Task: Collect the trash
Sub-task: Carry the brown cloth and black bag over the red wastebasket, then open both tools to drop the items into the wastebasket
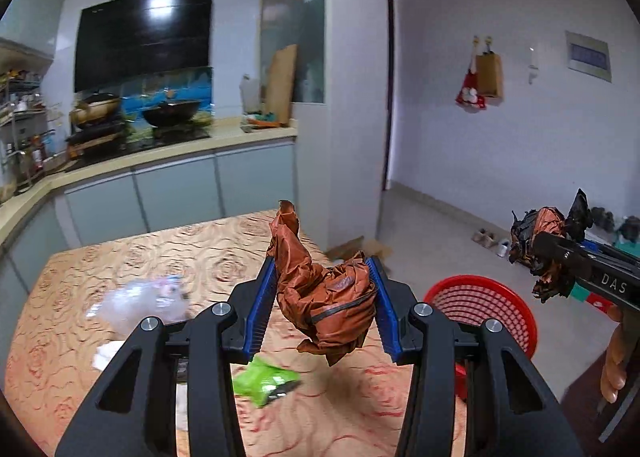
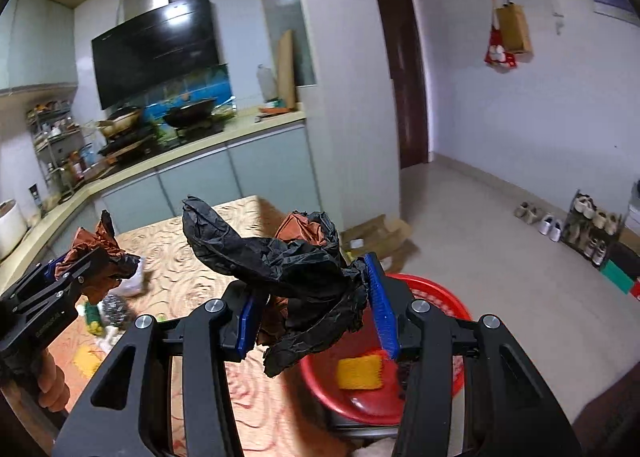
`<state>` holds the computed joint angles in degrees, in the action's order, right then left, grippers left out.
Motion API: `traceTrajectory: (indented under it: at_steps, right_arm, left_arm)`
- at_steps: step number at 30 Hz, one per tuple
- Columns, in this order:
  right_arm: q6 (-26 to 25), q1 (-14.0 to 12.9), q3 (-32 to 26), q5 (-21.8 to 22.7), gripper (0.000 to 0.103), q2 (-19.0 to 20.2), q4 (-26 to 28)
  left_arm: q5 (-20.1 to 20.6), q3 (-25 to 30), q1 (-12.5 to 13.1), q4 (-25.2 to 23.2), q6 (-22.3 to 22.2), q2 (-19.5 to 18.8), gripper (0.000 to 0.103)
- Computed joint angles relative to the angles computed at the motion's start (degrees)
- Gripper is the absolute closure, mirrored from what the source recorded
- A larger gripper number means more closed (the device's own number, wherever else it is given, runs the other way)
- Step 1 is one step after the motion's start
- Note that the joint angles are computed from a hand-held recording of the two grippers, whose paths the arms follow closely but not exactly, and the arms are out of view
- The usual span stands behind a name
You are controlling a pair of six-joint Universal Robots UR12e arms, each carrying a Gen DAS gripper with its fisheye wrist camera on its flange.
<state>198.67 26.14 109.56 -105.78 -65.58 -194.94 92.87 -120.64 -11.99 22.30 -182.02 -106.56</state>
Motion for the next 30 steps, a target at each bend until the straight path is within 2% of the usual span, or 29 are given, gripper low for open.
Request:
traceTrajectory:
  at_steps: [11,18,23,30]
  right_arm:
    - [2.56,-2.60,2.58,-1.91,0.057,-1.37,2.95]
    - [3.73,-4.03,2.14,-0.47,0.057,-0.79,10.09]
    - [4.02,-4.88,1.33,0.85,0.057,-0.16,14.21]
    - [4.20,-5.56,0.06,1.87,0.056,0.50,18.22]
  left_arm:
    - [-7.05,5.83,-3.20,-7.07,2.57,-4.67,0.059]
    - [-11.60,10.19,-4.57,-14.53,5.09,-7.96,0.059]
    - [-12.96,12.13,-5.41,-17.91,6.95,-9.75,0.059]
    - [-14.05,13.82,-5.85,-21.26,7.31,-11.38,0.055]
